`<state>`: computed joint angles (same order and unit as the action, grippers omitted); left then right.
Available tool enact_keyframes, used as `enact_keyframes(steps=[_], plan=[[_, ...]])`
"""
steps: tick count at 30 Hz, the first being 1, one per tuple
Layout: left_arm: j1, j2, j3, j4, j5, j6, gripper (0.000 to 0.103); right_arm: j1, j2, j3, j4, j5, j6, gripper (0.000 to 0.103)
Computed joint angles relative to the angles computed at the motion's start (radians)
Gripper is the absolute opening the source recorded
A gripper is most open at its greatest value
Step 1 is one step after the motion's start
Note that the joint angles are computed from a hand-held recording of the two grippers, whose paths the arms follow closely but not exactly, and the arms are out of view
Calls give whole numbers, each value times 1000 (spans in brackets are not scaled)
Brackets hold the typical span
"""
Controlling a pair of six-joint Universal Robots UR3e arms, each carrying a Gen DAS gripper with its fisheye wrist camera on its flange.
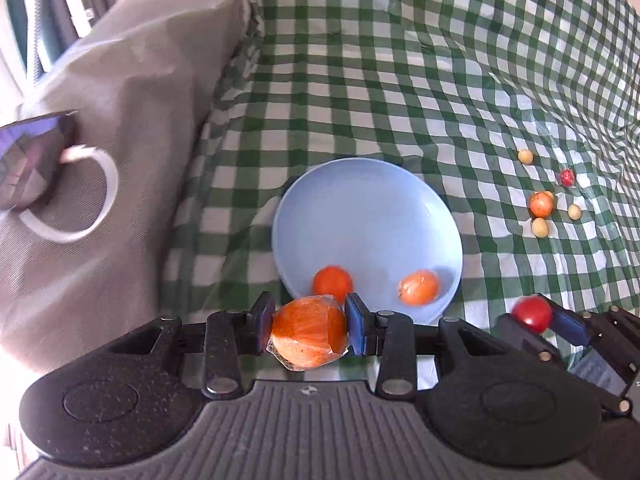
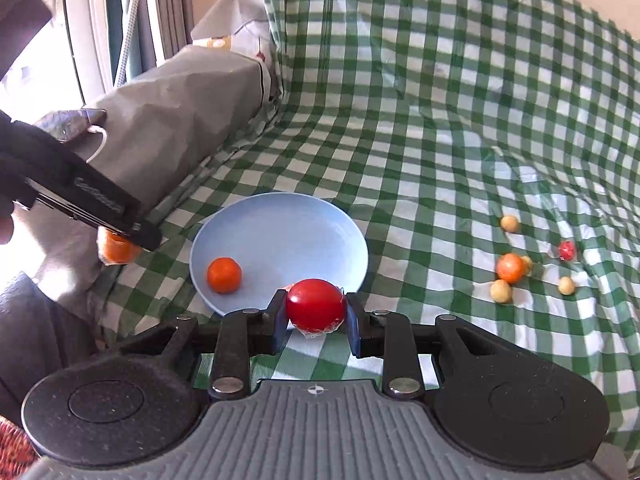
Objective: Organize fruits
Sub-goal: 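Carry the tomato and orange to the blue plate and open both tools, then move both tools back toward the remaining small yellow fruits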
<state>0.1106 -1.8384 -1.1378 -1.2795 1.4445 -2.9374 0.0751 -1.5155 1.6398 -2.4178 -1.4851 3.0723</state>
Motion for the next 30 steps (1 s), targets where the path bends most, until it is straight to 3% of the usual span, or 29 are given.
enact_keyframes(steps=[14,16,17,18,20,24,30], plan=[[-107,-439,462,-110,81,-12,42,-5,382,-272,4,-23,-29,31],[-112,-461,482,-109,85,-9,49,-11,403,-290,12,-9,-28,31],[-114,-467,492,-109,84,-7,65,-15,407,-293,12,1,-28,32],[-114,-462,484,-94,82,-7,86,-17,411,-296,8,-1,-23,41],[-115,-414,404,-8,84,-25,103,-17,404,-295,2,-16,-11,57],[-109,-352,339,29,55,-5,103,-32,331,-229,-19,-29,3,82],[-107,-206,145,93,57,-5,103,-59,143,-44,-80,-35,34,99]])
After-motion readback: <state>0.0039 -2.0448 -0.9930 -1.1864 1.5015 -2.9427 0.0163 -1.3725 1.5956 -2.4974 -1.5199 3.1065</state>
